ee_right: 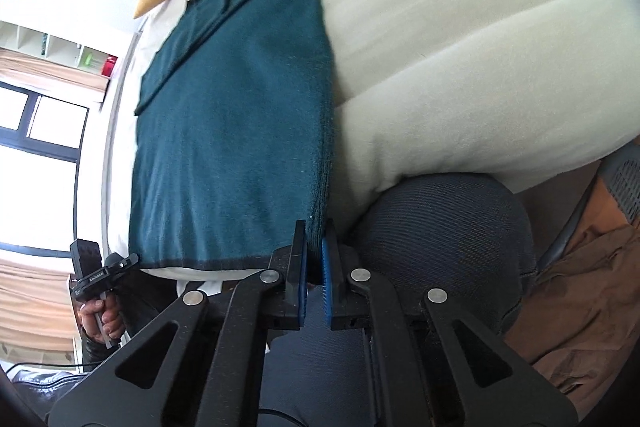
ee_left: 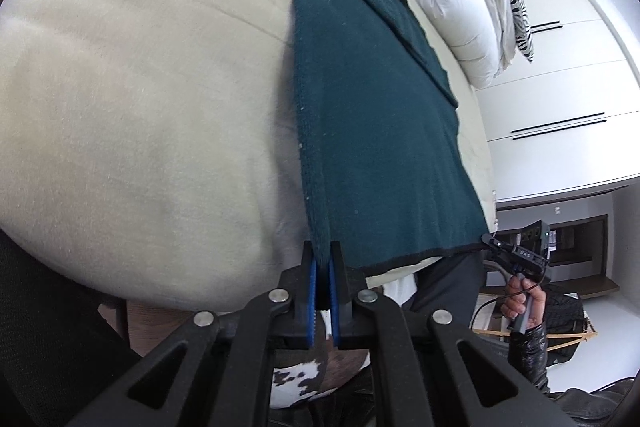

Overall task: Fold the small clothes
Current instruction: 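Grasp the sweater hem with both grippers, then lift the hem with both grippers and fold it over toward the collar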

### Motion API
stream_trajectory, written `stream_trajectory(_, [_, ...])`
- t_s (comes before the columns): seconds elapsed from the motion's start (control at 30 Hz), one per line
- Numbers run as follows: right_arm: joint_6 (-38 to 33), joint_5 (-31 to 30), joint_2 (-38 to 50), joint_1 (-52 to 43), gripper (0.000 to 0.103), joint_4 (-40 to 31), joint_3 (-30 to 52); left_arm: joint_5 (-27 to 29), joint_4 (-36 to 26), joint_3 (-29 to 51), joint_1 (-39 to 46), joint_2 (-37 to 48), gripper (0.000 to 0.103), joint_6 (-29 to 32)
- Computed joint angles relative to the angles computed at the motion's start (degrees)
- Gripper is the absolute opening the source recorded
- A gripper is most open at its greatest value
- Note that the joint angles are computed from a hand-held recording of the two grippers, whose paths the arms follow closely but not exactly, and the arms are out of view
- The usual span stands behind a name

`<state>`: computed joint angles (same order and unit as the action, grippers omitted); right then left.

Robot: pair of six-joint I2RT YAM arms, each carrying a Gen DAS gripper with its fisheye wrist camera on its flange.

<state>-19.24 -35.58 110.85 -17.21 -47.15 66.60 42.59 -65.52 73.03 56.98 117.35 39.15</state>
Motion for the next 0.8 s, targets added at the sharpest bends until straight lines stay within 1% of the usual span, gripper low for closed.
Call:
stream_trajectory(0.13, [0.0, -3.5, -1.4, 0.6, 0.005, -0.7, 0.6, 3.6, -2.1, 1.9, 0.8, 0.6, 0.006, 0.5])
stream_trajectory(0.23, [1.5, -7.0, -1.3, 1.7, 0.005, -0.8, 2.6, 8.5, -4.2, 4.5, 1.0, 1.3, 0.006, 0.3])
stream_trajectory(0.43, [8.9, -13.8, -0.5, 4.7, 0.005, 1.9, 8.8, 16.1, -4.3, 10.0, -1.3, 1.5, 0.006, -5.2])
stream_trajectory(0.6, [17.4, -18.4, 0.2, 6.3, 0.005, 8.3, 12.0, 20.0, 1.9, 11.8, -3.5, 0.7, 0.006, -13.8])
stream_trajectory(0.67, [21.6, -18.9, 0.2, 6.9, 0.005, 13.2, 12.2, 21.1, 3.9, 14.1, -3.8, 1.5, 0.006, -16.8])
stream_trajectory(0.73, [25.9, -19.1, 0.6, 7.4, 0.005, 17.6, 12.2, 22.1, 7.9, 14.9, -4.3, 1.5, 0.006, -21.3])
stream_trajectory(0.8, [28.7, -17.6, 1.1, 8.0, 0.005, 20.8, 12.7, 22.3, 12.3, 15.9, -5.3, 1.5, 0.006, -26.1])
